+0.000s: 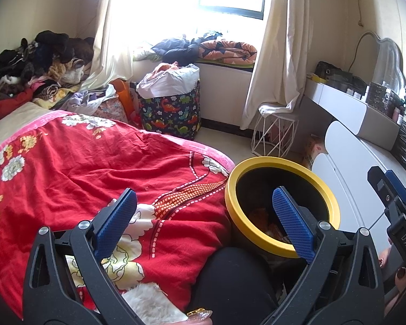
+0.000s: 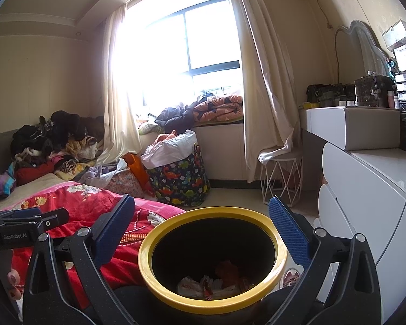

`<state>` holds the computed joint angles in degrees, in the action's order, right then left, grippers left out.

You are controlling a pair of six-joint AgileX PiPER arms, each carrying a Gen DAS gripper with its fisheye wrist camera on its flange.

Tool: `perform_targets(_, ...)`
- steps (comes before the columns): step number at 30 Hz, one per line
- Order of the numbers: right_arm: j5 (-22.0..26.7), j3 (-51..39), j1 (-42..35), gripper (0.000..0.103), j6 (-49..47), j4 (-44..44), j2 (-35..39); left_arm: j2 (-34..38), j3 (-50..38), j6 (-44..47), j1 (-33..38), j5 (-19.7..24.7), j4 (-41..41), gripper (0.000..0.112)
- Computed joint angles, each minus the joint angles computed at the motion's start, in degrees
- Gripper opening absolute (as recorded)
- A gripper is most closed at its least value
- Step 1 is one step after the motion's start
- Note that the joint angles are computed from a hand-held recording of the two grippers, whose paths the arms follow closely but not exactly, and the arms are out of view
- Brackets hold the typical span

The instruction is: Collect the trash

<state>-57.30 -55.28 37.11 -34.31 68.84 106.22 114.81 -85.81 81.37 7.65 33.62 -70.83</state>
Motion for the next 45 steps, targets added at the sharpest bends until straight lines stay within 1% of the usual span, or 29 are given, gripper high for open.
perform_targets(29, 0.1, 0.1, -0.3, 0.096, 0.1, 0.1, 0.1, 0.1, -0.4, -0.4, 0.3, 0.2, 0.4, 0.092)
perform_targets(32, 0.1, -0.1, -0.2, 0.096, -0.3, 0.2, 0.1, 0.0, -0.5, -2.2, 0.3, -0.4, 1.9, 0.092)
perform_targets(35, 0.5, -0.2, -0.2, 0.096, -0.5, 0.0, -0.3, 0.3, -1.4, -5.8, 0.6, -1.1, 4.7, 0.092)
perform_targets(37, 1.0, -0.6, -0.4, 0.097, -0.5, -0.7, -0.6, 0.4, -2.2, -9.4, 0.5, -2.4, 7.2, 0.092)
perform_targets(39, 6.2, -2.9, -2.2, 0.097, -2.4, -2.6, -1.1, 0.4, -3.5, -13.7, 1.2, -2.6, 10.6, 0.092)
perform_targets(41, 16.6, -8.8, -4.8, 0.097, -7.2, -2.9, -1.1, 1.3, -6.5, -19.6, 2.5, -0.3, 14.9, 0.092)
perform_targets(42, 21.9, -12.7, -5.7, 0.097, -12.3, -0.1, -0.6, 2.4, -9.5, -24.4, 4.5, 2.6, 18.2, 0.092)
perform_targets(44, 33.4, -24.1, -7.1, 0.097, -23.7, 7.5, 3.6, 4.0, -13.7, -32.6, 7.0, 4.5, 24.1, 0.092)
perform_targets(45, 39.1, -29.8, -7.4, 0.097, -29.4, 9.9, 6.6, 5.5, -17.2, -38.3, 9.1, 6.2, 28.1, 0.092)
